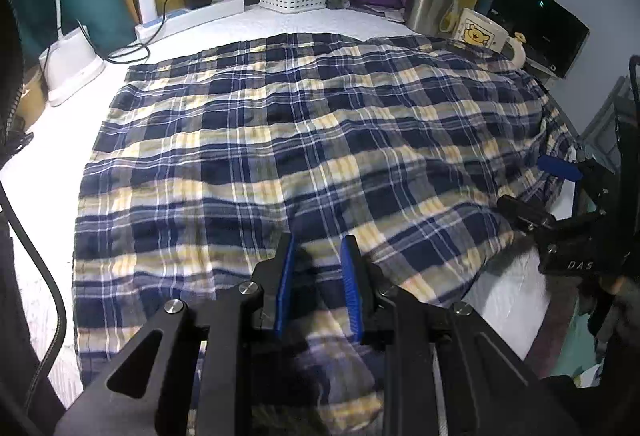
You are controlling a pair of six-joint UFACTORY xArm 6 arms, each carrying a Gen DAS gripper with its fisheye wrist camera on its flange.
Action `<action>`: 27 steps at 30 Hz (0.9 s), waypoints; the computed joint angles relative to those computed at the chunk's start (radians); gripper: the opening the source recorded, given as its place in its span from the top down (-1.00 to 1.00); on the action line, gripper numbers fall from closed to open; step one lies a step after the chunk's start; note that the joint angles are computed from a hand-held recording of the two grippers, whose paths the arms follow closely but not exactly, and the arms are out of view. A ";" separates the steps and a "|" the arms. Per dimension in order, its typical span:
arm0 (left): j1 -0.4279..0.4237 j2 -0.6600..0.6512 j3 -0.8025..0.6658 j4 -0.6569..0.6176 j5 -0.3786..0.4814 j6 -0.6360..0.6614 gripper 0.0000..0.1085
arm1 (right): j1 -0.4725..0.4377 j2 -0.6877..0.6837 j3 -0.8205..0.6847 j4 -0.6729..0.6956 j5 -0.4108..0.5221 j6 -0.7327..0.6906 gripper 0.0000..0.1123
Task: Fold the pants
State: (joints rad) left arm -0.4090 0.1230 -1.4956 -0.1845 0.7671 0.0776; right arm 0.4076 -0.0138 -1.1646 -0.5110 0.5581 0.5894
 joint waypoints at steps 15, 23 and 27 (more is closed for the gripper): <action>0.053 -0.074 0.057 0.023 -0.040 -0.013 0.23 | -0.068 -0.210 0.221 -0.076 -0.113 0.263 -0.83; 0.095 -0.047 0.004 0.130 -0.025 -0.135 0.20 | -0.145 -0.199 0.264 0.115 -0.205 0.175 -0.83; 0.110 -0.036 -0.010 0.166 -0.011 -0.181 0.20 | -0.161 -0.165 0.238 0.133 -0.231 0.142 -0.83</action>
